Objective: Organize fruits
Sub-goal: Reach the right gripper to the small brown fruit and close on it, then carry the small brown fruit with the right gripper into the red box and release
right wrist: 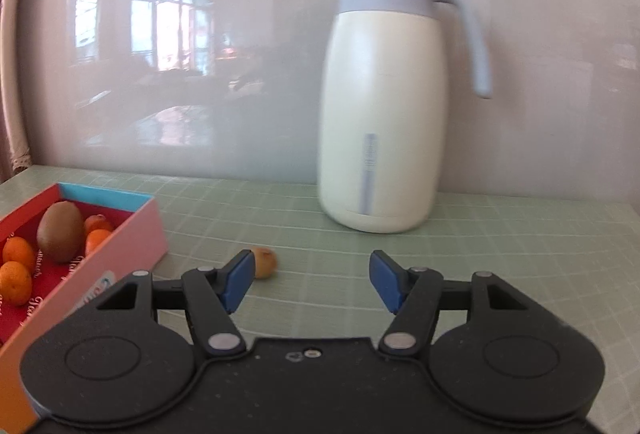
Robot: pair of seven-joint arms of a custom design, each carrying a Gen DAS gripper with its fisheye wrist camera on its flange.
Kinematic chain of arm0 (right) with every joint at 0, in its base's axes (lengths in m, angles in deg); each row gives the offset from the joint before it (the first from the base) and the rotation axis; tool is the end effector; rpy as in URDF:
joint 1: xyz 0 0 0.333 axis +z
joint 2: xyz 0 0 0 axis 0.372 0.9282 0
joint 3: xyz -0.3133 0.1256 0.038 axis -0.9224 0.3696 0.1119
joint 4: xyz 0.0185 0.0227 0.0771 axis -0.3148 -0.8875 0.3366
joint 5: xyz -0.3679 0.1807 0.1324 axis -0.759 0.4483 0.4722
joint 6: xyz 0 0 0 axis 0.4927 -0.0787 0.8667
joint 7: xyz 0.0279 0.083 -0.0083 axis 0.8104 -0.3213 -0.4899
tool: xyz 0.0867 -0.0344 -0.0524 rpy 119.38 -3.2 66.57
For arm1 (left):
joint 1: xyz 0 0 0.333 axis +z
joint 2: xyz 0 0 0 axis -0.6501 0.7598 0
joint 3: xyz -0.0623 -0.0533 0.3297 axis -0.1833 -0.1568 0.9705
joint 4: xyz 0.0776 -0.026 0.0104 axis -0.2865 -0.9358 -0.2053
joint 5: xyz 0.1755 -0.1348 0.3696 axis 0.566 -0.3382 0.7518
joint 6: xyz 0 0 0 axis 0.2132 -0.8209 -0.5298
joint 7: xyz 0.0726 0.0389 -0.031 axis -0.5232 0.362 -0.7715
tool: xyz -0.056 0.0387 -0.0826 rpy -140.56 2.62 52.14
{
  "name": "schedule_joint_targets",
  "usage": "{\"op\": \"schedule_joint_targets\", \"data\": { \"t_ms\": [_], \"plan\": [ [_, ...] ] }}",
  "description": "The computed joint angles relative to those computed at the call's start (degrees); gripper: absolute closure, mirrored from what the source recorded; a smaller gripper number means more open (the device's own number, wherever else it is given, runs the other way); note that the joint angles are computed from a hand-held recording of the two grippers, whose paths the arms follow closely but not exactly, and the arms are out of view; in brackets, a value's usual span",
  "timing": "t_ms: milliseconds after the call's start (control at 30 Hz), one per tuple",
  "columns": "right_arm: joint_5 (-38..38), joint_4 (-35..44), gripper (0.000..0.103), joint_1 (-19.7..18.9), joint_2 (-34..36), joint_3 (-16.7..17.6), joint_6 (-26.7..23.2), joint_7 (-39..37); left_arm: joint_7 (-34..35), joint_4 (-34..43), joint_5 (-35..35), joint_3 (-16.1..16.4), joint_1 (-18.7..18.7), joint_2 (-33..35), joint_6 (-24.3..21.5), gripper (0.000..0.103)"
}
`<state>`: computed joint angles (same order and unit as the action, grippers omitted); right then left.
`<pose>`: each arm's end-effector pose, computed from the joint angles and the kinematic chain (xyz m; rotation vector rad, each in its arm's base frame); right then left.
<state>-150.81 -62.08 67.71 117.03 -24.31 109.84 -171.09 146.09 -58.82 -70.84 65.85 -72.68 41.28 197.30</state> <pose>0.6050 0.4796 0.3673 -1.1764 1.9501 -1.2760 0.6700 -0.2458 0.3959 -1.3582 1.7112 -1.0560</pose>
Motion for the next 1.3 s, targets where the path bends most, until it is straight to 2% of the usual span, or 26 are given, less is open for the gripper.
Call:
{"op": "schedule_joint_targets", "data": {
  "t_ms": [267,300,400,467,533,567,700,733,767,800,833,967,1000,1300],
  "plan": [
    [5.4,8.8,0.044,-1.1,6.1,-1.4,1.5,-5.9,2.0,3.0,-8.6,8.5,-4.7,2.7,-1.8,0.0],
    [6.3,9.5,0.045,-1.2,6.7,-1.7,1.8,-6.4,2.2,3.6,-10.3,10.4,-6.0,3.3,-2.4,0.0],
    [9.1,11.2,0.049,-1.3,8.0,-2.5,2.0,-8.1,1.2,5.5,-15.7,18.8,-12.1,5.8,-4.6,0.0],
    [10.3,11.8,0.049,-1.3,8.5,-3.1,2.8,-8.4,-1.1,5.8,-15.7,19.8,-12.2,6.3,-4.9,0.0],
    [12.0,13.5,0.053,-1.5,9.6,-3.3,2.9,-10.1,-3.0,6.3,-16.2,22.5,-13.7,7.3,-6.7,0.0],
    [12.7,13.8,0.054,-1.5,9.9,-3.5,3.2,-10.4,-3.9,6.4,-15.8,22.8,-13.7,7.4,-7.5,0.0],
    [14.8,15.2,0.06,-1.6,10.8,-4.3,3.7,-12.5,-7.0,6.3,-12.5,20.7,-11.1,6.7,-8.7,0.0],
    [15.6,15.2,0.063,-1.8,10.7,-4.2,4.0,-13.0,-7.5,5.9,-11.4,19.4,-9.9,6.2,-8.3,0.0],
    [16.3,15.4,0.066,-1.8,10.8,-4.3,4.1,-13.4,-8.2,5.9,-10.7,19.5,-9.9,6.3,-8.4,0.0],
    [16.8,15.4,0.076,-1.8,10.9,-4.4,4.3,-13.6,-8.9,5.9,-10.1,19.6,-10.0,6.3,-8.5,0.0],
    [16.9,15.4,0.078,-1.6,10.8,-4.7,4.4,-13.5,-9.6,5.8,-9.2,19.2,-9.5,6.1,-8.5,0.0],
    [16.6,14.8,0.078,-0.7,10.5,-5.3,4.6,-13.4,-12.1,5.1,-6.1,19.0,-9.3,5.7,-8.5,0.0],
    [16.6,14.5,0.078,-0.6,10.3,-5.4,4.6,-13.4,-12.9,4.9,-5.7,19.9,-10.0,5.7,-8.7,0.0],
    [12.5,10.3,0.078,1.8,5.9,-5.0,2.8,-10.8,-18.2,2.0,2.0,17.4,-8.0,2.6,-7.9,0.0]
  ]
}}
